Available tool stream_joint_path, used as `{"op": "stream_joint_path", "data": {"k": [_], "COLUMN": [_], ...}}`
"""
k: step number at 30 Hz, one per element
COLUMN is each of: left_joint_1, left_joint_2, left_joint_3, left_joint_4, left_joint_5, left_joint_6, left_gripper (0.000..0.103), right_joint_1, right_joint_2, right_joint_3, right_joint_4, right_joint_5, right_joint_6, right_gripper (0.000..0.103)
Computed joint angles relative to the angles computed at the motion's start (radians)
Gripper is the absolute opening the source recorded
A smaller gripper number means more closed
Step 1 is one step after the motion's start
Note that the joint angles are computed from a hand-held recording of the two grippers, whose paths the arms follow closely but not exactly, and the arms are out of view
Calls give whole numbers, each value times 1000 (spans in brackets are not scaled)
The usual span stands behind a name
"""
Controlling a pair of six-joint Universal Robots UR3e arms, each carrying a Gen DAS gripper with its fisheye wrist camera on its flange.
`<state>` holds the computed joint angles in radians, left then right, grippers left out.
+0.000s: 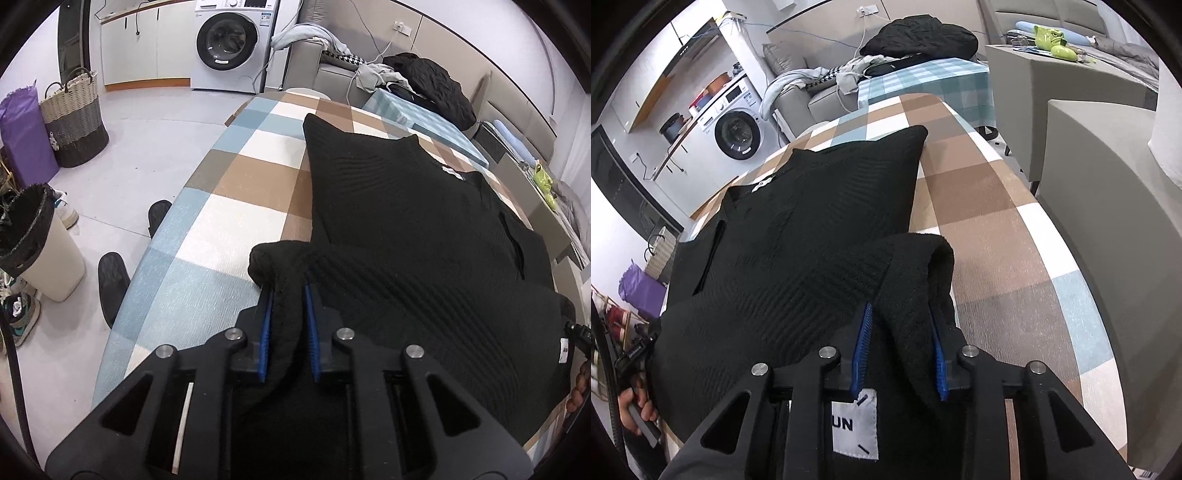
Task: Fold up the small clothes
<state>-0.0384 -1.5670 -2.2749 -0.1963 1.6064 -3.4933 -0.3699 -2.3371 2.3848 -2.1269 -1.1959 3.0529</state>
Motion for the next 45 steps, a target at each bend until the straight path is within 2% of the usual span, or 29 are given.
{"op": "stream_joint_path", "data": {"k": [9,13,16,18,20,25,29,31,33,36,40,45], "left_joint_1": [-10,1,31,69,92,121,105,80,72,36,30,-18], "left_joint_2": [161,214,251,270,269,180,79,35,7,-15,-2,16], "left_joint_3": [-132,-144,-148,-156,-149,-83,-39,-10,4,29,21,8], "left_joint_4": [-20,-55,-82,-86,-91,-99,-44,-29,-15,-12,-21,-26], "left_joint_5": [7,-1,-19,-45,-59,-104,-130,-118,-143,-112,-111,-58], "left_joint_6": [1,5,-9,-13,-14,-19,-26,-30,-24,-8,-1,-2], "left_gripper": [10,10,18,38,44,48,48,44,25,18,14,14], "right_joint_1": [-135,-169,-275,-291,-283,-144,-80,-44,-15,72,114,99], "right_joint_2": [-228,-266,-319,-314,-272,-81,34,84,112,157,174,130], "right_joint_3": [5,-9,-37,-38,-33,-11,-13,-15,-14,-14,-31,-26], "right_joint_4": [282,345,479,461,412,141,21,-38,-79,-167,-165,-101], "right_joint_5": [79,99,171,183,192,139,137,126,116,40,-6,8], "right_joint_6": [-136,-172,-237,-227,-207,-71,-20,4,15,33,22,-15], "right_gripper": [24,25,43,52,52,52,52,52,51,38,30,29]}}
